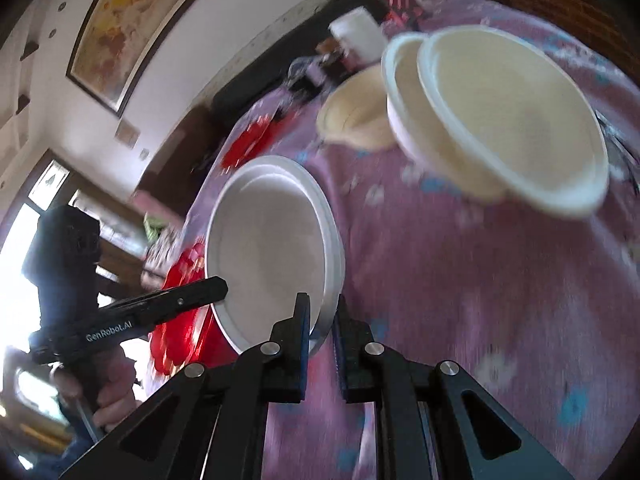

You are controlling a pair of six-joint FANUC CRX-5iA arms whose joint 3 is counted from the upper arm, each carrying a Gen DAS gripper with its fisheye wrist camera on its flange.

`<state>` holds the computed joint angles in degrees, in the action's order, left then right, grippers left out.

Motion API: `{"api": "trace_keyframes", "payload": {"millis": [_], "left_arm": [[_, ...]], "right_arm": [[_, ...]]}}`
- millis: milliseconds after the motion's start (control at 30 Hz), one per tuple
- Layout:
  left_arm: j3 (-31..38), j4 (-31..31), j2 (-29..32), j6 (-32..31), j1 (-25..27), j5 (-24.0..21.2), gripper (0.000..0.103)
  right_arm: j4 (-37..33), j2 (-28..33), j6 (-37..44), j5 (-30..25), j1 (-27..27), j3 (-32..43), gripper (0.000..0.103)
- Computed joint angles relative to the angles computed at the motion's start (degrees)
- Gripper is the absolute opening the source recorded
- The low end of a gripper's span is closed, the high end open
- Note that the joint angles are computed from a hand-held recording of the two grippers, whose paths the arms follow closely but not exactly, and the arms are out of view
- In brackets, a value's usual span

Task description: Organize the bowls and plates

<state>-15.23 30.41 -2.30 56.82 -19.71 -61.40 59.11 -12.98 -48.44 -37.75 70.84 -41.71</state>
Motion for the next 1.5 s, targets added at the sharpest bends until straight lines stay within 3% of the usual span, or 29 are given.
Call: {"api": "trace_keyframes", "payload": {"millis": [67, 100, 133, 200, 367, 533, 767, 933, 1067, 1500], "left_arm": [[-1.48, -3.44, -2.11, 1.51, -0.99, 2.77, 0.014], [-2.25, -5.36, -3.25, 2.3, -1.56, 4.64, 0.021], [-2.98, -5.97, -3.95, 2.6, -1.73, 5.97, 0.036], [-4.73, -4.76, -5.16, 1.98, -1.31, 7.55, 0.046], [-6.0, -5.14, -6.23, 1.87, -1.61, 10.51, 0.046], [-6.41, -7.77, -6.44, 2.79, -3.72, 14.77, 0.046], [-4.54, -10.58, -3.93, 4.4, -6.15, 15.46, 0.029], [-4.03, -13.33, -3.29, 6.35, -7.41, 16.69, 0.015], [-4.82, -14.93, -4.32, 7.33, -8.13, 18.59, 0.015], [-6.61, -17.99, -6.49, 9.57, -9.67, 22.61, 0.015]], "right_arm": [[-5.1, 0.47, 3.9, 0.05, 1.81, 1.26, 0.015], [-6.2, 0.94, 5.04, -0.73, 2.56, 1.87, 0.016], [-6.75, 1.76, 6.63, -3.21, 3.62, 2.85, 0.019], [-8.9, 3.73, 8.74, -11.15, 5.89, 5.62, 0.047], [-3.96, 2.89, 5.45, -16.42, 7.52, 4.14, 0.052], [-2.02, 4.26, 5.32, -23.03, 9.32, 4.68, 0.051], [-4.4, 4.92, 5.56, -19.52, 7.58, 4.95, 0.051], [-5.37, 5.23, 5.7, -14.78, 5.56, 4.32, 0.024], [-3.86, 5.62, 3.96, -13.97, 5.28, 4.03, 0.015], [-3.27, 4.96, 2.45, -15.83, 6.74, 3.9, 0.014]]}}
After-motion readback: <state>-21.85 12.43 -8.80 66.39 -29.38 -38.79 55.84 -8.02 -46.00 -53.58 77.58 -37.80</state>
